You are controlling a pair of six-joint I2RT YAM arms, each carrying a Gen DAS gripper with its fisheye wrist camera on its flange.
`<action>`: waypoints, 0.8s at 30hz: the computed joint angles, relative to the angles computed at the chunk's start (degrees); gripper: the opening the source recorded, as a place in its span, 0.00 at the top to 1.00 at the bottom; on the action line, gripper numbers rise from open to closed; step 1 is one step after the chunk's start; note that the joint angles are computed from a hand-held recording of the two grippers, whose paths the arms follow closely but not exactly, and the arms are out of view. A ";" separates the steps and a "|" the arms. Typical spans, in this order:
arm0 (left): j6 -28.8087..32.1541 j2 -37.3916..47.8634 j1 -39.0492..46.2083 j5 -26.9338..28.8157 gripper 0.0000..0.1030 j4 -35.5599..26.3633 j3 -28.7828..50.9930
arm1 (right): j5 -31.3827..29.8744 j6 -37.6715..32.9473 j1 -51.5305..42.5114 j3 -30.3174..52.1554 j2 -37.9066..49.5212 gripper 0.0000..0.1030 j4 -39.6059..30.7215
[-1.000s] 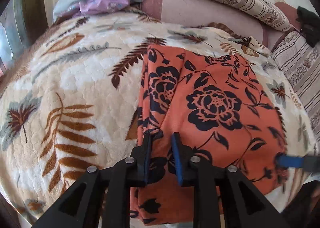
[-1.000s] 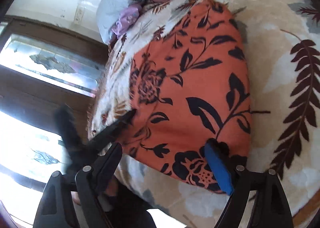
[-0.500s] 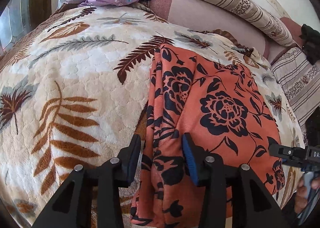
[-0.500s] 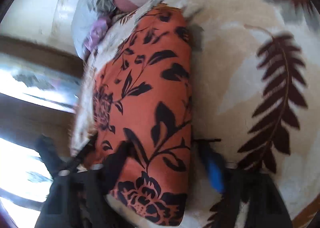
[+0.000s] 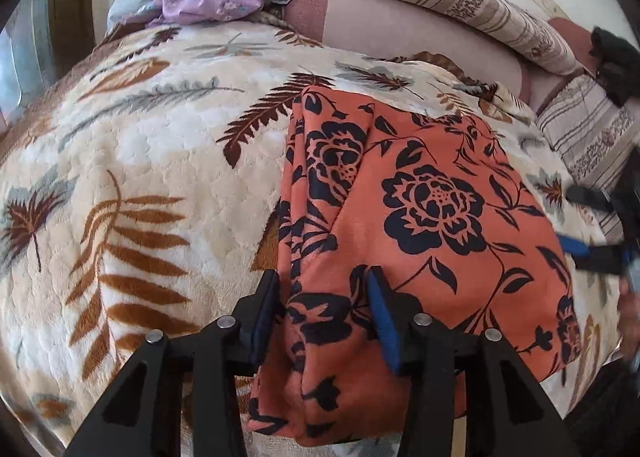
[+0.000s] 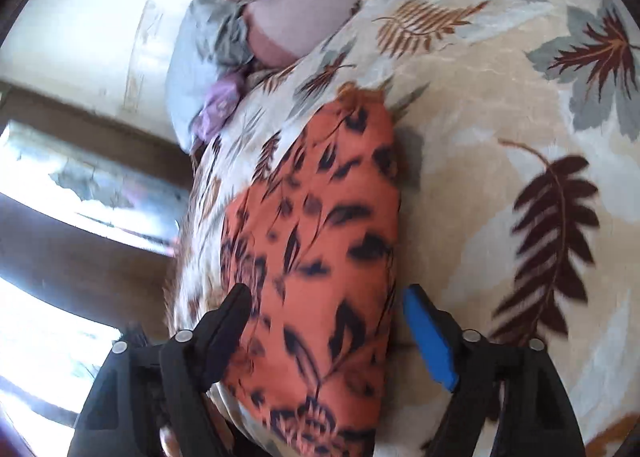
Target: Fold small clothes
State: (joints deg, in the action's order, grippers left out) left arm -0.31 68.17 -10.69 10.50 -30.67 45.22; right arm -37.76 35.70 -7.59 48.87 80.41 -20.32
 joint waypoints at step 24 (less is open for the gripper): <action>-0.35 0.94 3.44 4.81 0.50 1.01 -0.39 | 16.35 -6.55 15.55 14.50 12.33 0.53 -10.72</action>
State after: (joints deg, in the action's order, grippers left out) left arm -0.66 69.11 -7.26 15.31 -29.66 44.83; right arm -21.41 29.15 7.96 63.37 92.74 -31.04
